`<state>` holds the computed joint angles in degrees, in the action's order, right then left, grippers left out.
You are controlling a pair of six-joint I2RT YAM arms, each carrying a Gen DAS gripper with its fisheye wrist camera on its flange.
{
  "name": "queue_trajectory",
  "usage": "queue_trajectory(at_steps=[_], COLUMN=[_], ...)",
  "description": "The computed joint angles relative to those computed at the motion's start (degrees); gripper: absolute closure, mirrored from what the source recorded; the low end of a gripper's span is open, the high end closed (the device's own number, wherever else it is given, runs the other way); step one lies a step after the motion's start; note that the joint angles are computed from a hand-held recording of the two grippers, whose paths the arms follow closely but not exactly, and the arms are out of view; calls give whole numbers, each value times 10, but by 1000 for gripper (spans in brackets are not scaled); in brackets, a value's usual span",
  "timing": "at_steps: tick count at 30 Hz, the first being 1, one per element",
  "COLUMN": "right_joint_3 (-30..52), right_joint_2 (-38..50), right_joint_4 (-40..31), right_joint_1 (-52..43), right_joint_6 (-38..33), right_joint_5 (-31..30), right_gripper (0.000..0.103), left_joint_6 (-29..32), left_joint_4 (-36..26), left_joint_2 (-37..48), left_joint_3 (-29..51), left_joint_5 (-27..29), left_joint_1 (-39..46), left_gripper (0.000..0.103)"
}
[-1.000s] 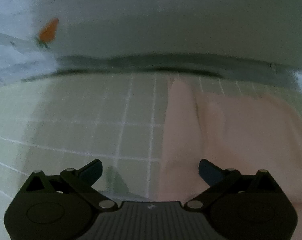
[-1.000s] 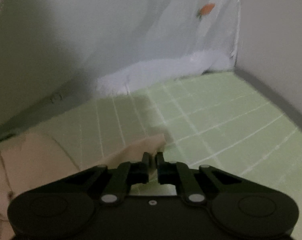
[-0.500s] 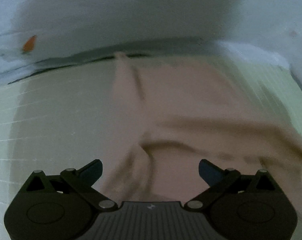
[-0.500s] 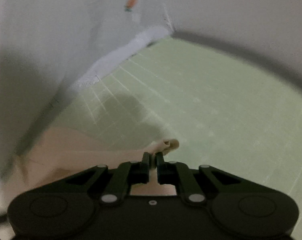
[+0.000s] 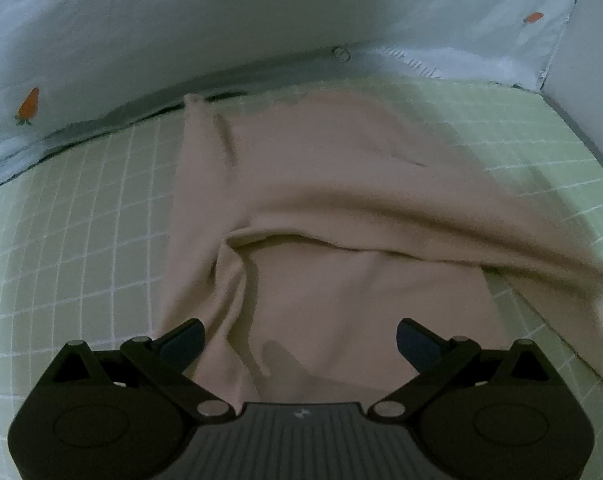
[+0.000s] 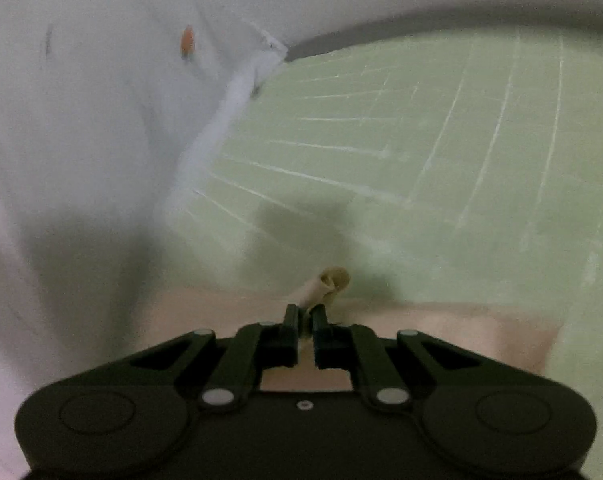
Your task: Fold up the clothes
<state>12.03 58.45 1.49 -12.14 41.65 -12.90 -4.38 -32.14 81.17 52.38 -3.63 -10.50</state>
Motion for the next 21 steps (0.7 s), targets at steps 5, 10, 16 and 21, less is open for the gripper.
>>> queue_trajectory(at_steps=[5,10,16,21], right_joint_3=[-44,-75,14,31], right_joint_2=[-2,-8,-1,10], right_joint_4=[52,114,-45,-44], right_joint_1=[-65,-117,14,122], right_joint_6=[72,136,-54,-140], right_joint_5=[-84,-147,69,211], right_gripper=[96,96,84,62], left_joint_6=[0,10,18,23], left_joint_4=[-8,-8,-11,-10], left_joint_2=[1,1,6,11], left_joint_3=[-4,-11,-20,-28], left_joint_5=[5,7,12,10], left_joint_1=[12,24,34,39], left_gripper=[2,2,2,2])
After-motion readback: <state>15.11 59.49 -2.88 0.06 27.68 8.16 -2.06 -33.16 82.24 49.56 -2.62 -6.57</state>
